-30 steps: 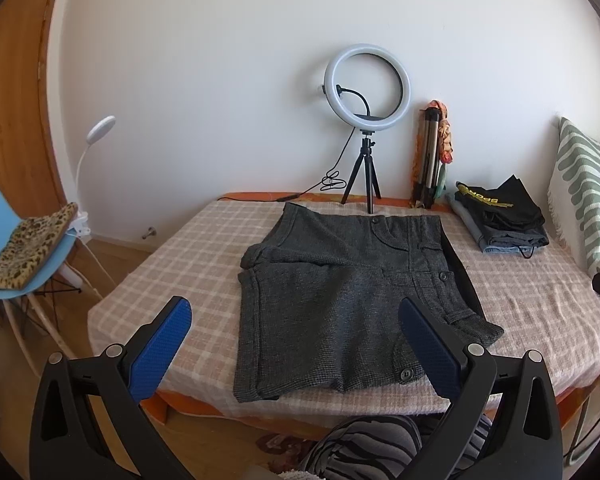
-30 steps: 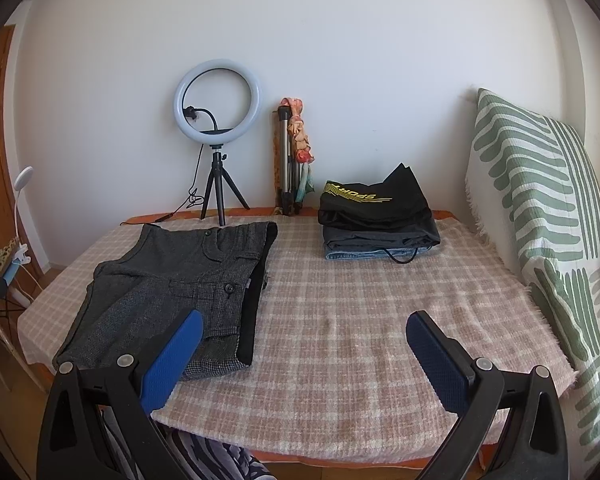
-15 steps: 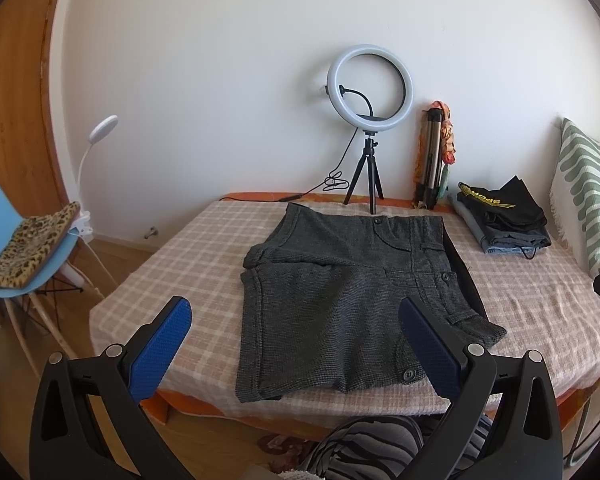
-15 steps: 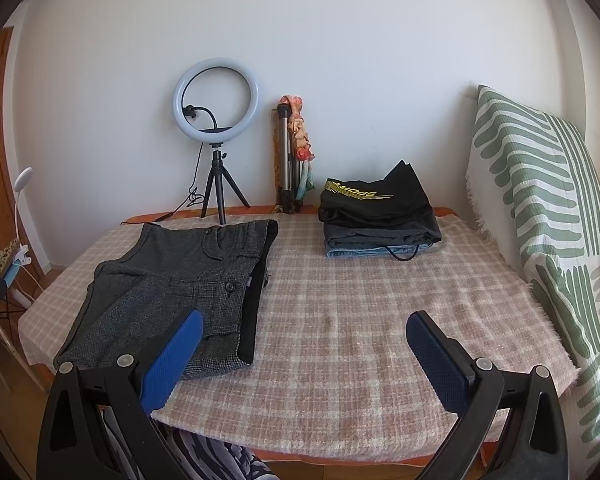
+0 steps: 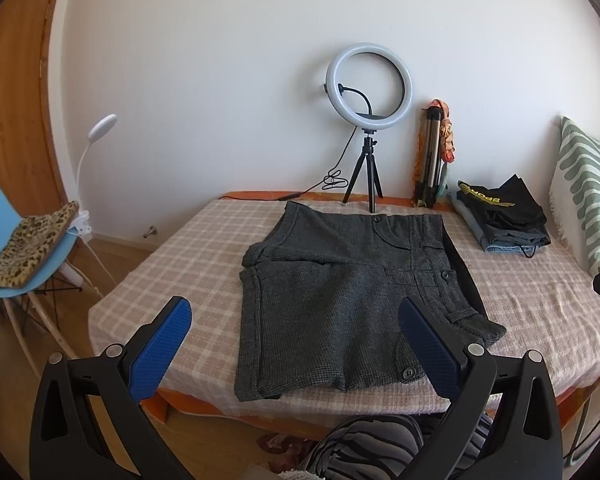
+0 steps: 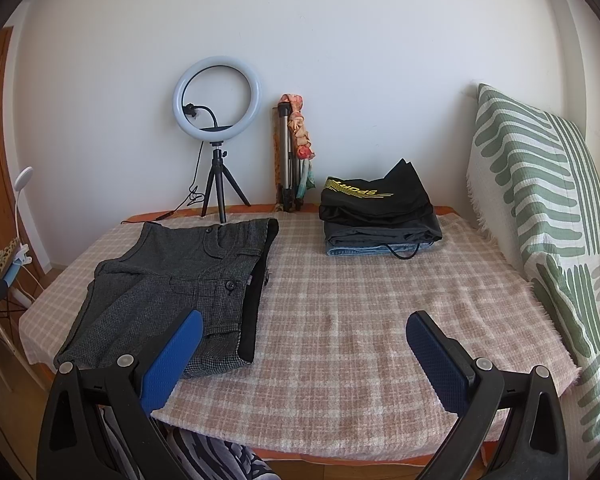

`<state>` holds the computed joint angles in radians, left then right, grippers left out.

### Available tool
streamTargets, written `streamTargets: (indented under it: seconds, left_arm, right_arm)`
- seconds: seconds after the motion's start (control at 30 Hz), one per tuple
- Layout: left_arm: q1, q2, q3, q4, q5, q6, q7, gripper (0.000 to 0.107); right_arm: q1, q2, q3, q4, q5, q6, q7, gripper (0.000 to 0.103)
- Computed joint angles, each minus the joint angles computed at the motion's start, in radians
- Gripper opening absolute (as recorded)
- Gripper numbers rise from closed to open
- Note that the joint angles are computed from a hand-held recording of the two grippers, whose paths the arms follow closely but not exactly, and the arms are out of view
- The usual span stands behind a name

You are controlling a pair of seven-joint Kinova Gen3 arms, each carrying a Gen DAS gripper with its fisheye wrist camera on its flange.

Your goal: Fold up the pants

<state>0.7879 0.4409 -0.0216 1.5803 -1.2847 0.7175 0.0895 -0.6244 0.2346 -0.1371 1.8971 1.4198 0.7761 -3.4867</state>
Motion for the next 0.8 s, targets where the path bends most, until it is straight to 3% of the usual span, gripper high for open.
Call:
streamTargets:
  seconds: [0.8]
  left_arm:
    - [-0.001,0.007,-0.003,-0.004,0.010,-0.007,-0.011,0.103]
  right_arm:
    - [0.009,0.004,-0.002,0.016,0.012,-0.011,-0.026,0.103]
